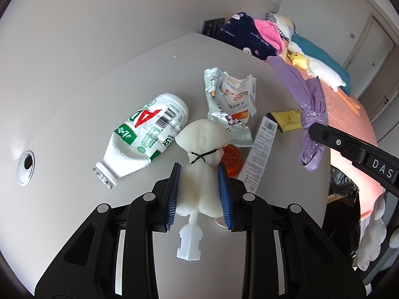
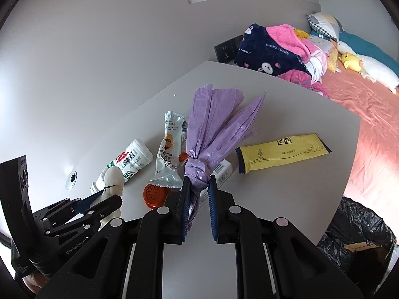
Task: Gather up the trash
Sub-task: 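Lift both held items and carry them over the black trash bag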
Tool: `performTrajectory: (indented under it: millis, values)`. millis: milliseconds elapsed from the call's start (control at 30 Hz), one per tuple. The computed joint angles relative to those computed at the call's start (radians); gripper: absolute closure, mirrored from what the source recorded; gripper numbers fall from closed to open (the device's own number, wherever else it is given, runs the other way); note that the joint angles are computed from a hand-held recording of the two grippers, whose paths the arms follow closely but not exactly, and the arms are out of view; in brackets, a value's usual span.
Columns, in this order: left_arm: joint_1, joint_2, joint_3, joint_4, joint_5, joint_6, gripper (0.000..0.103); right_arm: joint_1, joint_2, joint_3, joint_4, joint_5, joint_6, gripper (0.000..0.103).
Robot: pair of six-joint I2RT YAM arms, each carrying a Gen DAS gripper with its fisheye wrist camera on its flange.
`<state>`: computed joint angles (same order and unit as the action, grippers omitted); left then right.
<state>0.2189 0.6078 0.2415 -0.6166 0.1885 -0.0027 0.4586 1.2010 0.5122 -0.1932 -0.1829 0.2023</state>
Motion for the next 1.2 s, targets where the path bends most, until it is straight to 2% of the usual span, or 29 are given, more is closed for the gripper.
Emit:
performTrajectory:
  millis: [267,567,867,1200]
  values:
    - [-0.332,-0.063,0.034,-0.039,-0.148,-0.199,0.074,-0.127,-0.187,-0.036,-0.129,-0.045,-0.062,0.088]
    - [-0.682,0.096,0.097,0.066,-0.310,-0.388,0.074,-0.372,-0.346,-0.063,-0.283,-0.155,-0.203,0.088]
    - [-0.903,0.298,0.177,0.183,-0.392,-0.480,0.074,-0.693,-0.403,-0.051,-0.425,-0.300,-0.415,0.088]
    - [-1.041,0.472,0.260,0.269,-0.425,-0.517,0.074,-1.003,-0.365,-0.014,-0.549,-0.431,-0.653,0.088]
